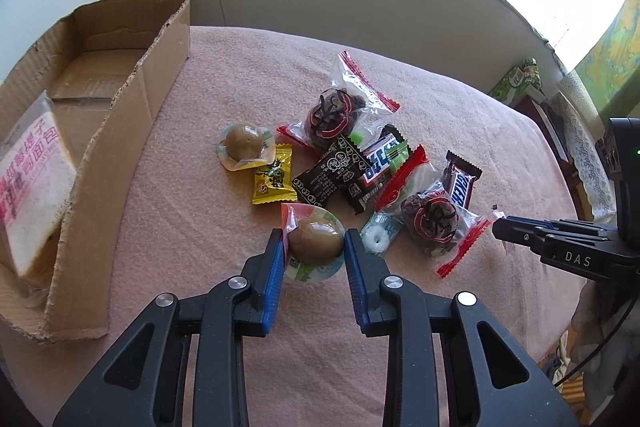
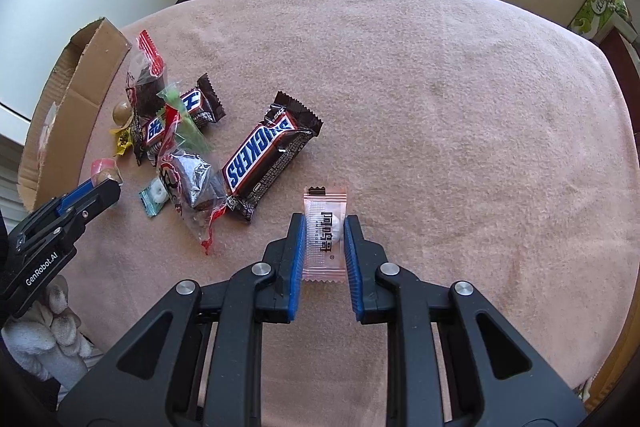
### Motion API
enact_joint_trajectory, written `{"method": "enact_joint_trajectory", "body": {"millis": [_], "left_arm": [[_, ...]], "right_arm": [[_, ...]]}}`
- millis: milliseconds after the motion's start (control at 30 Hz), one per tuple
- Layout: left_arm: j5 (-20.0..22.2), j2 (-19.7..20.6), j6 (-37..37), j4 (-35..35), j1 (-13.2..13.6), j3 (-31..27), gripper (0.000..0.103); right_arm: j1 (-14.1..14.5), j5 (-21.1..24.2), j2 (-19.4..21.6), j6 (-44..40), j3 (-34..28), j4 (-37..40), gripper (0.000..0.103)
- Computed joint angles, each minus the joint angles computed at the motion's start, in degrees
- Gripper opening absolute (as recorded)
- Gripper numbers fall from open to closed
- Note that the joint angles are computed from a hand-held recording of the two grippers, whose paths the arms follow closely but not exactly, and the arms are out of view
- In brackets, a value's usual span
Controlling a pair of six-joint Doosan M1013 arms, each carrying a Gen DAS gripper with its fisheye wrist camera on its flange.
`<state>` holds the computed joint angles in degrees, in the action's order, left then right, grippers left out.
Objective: Organize snacks
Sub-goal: 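Carry the egg sweet with the left tool and the pink candy with the right tool into the box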
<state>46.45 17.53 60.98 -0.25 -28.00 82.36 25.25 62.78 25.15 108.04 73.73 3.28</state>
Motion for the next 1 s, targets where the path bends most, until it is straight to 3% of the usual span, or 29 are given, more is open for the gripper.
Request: {"method": "enact_joint_trajectory", "body": {"millis": [500,1000], "left_arm": [[-2.41,-2.81,-5.42,3.93,0.54,0.19,0.028],[-2.71,-6.32,-17.39,13.74,2.18,3.64,0.028]], "right_arm": [[1.01,-1.60,-0.93,-4.00,-3.82,1.96,0.020],[4.28,-0.32,5.13,-13.37,-15.39,6.82,0.020]]}}
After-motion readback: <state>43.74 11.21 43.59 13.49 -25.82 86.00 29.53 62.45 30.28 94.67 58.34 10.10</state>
